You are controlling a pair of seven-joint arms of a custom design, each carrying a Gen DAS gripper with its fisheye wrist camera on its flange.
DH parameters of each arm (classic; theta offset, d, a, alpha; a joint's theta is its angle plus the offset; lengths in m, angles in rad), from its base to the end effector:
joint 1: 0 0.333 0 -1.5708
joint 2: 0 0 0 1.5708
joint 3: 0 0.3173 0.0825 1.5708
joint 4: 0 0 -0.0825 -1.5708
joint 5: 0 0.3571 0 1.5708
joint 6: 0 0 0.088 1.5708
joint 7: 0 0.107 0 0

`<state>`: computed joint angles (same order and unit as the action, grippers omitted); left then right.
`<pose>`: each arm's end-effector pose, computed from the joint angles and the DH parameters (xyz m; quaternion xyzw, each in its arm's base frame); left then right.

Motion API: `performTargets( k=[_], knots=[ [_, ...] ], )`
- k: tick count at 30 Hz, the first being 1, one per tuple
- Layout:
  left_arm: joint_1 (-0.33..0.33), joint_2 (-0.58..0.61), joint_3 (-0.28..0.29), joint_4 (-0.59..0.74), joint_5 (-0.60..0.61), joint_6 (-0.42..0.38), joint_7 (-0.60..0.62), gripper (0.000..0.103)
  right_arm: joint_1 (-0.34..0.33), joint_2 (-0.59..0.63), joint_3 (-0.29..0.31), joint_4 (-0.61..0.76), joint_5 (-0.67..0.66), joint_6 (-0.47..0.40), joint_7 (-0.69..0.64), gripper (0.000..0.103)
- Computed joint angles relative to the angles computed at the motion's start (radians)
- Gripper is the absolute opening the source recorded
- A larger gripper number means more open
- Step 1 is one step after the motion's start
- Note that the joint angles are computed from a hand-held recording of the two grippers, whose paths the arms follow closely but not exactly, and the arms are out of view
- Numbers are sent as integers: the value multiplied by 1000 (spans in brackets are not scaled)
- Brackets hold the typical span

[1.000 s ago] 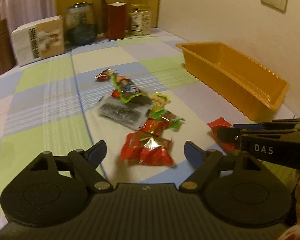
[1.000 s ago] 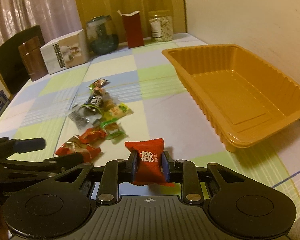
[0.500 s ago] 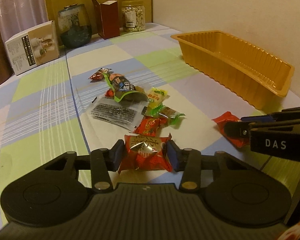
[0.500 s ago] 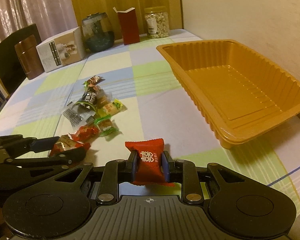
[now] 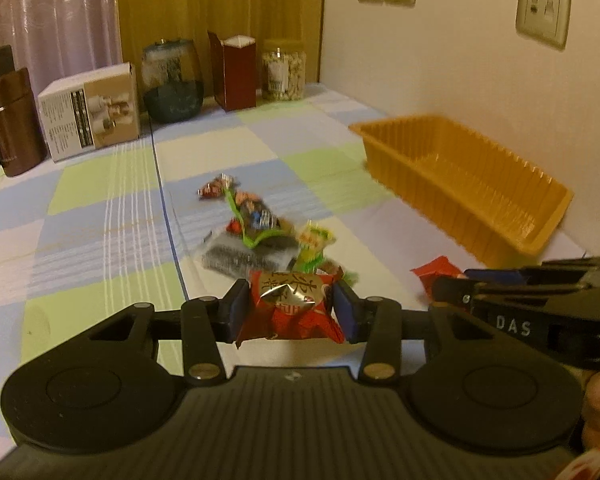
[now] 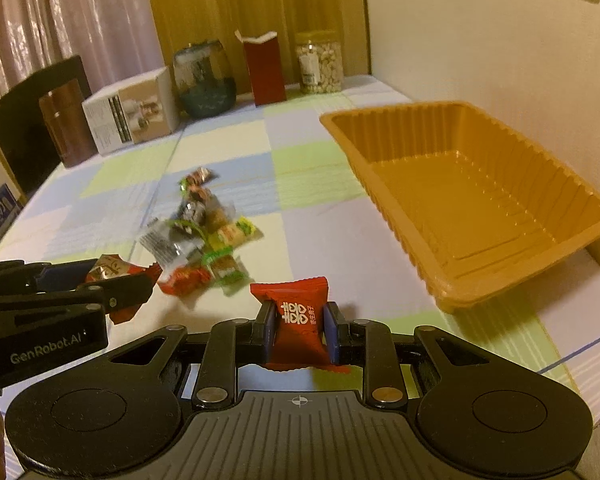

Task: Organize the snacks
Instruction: 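Carry both red packets to the orange tray and open both tools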

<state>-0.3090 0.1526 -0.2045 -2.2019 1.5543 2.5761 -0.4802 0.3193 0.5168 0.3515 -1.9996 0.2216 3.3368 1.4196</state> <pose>0.4615 -0.2779 0.3458 -0.7066 0.5559 -0.2817 0.3352 0.5322 0.3576 0.3298 -0.7762 0.4784 -0.1195 0.3929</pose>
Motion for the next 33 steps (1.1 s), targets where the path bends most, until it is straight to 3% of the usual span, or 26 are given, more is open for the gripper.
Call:
performTargets(
  k=[4,11,13,15,19,22,33],
  knots=[
    [-4,-24,-5,18,-2,-13,8,42,-80,-22,78,-11,-23,32,16,26],
    [-17,35,-5,155,25,11,43,42,-216,-73,147,-6,-89,49,92,26],
    [-25,73,1,209,32,32,54,42,-204,-87,109,-2,-97,53,97,26],
    [-38,119,8,274,28,48,83,42,-148,-91,24,13,-86,54,88,26],
    [-64,207,34,386,6,94,141,42,-93,-67,-80,59,-62,24,63,26],
    [-84,273,61,465,-32,128,198,42,-78,-36,-118,99,-40,-6,41,26],
    [-149,430,166,651,-178,227,345,43,-84,62,-146,226,35,-82,-39,26]
  ],
)
